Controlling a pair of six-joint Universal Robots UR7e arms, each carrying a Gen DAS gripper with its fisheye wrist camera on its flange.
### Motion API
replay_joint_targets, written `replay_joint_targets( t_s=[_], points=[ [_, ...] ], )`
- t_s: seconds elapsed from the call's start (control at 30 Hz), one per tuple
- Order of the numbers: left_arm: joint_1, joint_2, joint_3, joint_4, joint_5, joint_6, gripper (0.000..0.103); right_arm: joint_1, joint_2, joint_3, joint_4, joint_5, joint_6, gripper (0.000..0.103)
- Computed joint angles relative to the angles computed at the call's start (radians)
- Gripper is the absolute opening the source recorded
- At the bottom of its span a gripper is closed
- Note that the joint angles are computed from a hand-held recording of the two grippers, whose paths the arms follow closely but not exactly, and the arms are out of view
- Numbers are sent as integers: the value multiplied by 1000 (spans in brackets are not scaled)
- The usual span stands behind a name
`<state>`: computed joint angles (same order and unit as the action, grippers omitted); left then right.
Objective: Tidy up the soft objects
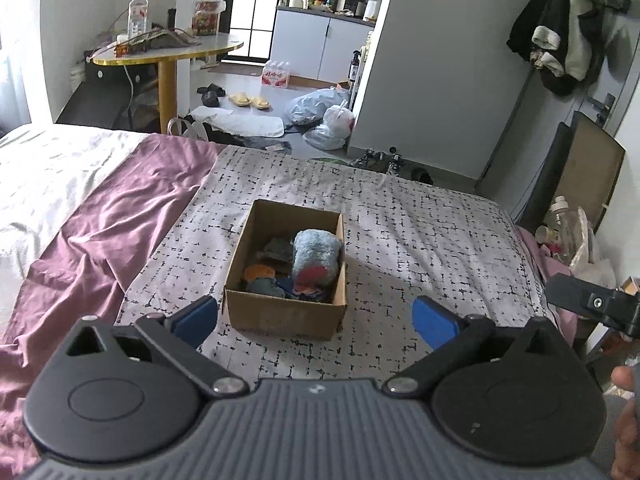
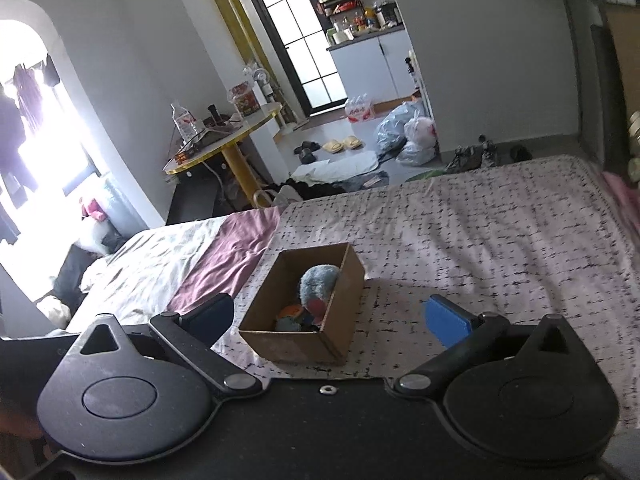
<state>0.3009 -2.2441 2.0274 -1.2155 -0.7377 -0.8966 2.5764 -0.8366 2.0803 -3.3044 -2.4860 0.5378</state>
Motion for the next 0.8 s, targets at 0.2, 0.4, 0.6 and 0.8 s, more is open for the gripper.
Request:
replay_joint_targets(
  t_s=[0.2,0.4,0.6,0.8],
  points=[
    [-109,-32,-23,139,-9,-112,103,41,-26,21,47,-21,46,103],
    [-214,-51,-47,273,-16,-214,103,70,-43,27,120,-52,92,103],
    [-322,-60,-78,408,-29,-324,103,101,-65,41,181,-69,148,103],
    [-408,-61,-106,530,-49,-420,103,130,-85,40,259,-81,196,103]
  ],
)
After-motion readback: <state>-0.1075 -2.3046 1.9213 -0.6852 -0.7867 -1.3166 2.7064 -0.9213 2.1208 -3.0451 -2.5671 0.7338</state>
